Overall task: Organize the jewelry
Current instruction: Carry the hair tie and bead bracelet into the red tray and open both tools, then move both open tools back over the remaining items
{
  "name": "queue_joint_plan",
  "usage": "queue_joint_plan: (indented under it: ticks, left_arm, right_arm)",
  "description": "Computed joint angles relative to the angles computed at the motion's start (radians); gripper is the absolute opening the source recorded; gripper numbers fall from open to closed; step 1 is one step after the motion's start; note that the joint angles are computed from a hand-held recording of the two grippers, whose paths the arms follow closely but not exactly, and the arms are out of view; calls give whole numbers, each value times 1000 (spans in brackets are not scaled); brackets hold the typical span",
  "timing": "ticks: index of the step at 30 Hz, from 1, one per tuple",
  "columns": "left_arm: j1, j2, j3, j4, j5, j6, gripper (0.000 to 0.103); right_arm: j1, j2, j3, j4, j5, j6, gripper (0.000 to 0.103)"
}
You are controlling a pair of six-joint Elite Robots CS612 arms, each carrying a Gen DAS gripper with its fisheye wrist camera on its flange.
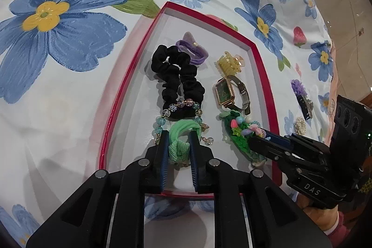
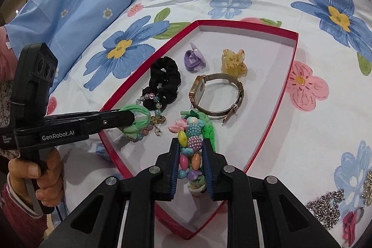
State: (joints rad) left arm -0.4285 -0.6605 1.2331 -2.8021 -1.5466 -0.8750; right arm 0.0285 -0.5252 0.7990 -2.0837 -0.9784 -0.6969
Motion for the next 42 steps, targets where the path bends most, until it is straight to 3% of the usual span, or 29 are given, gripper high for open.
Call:
queue_joint_plan:
  ticks: [13,15,17,25,33,42]
  left_arm:
    - [-6,-11,4,19,24,-11,24]
    - [-8,-15,7,17,29,-7,25]
    - [-12,-20,9,22,40,-3,32]
    - [-22,-35,21,18,69,-13,37]
    - [-42,-52,33,-12,93,-11,45]
    - [-69,-44,1,-8,75,25,54]
  right_arm:
    - [-3,-3,4,5,12,9,24]
    - [-5,-6,9,3,17,12,25]
    - [-8,-11,16,-4,24,19,28]
    - [-25,-36,51,-29,69,49,35]
    - [-69,-81,139,-160,142,159,40]
    - [-127,-119,219,-298,132,268,47]
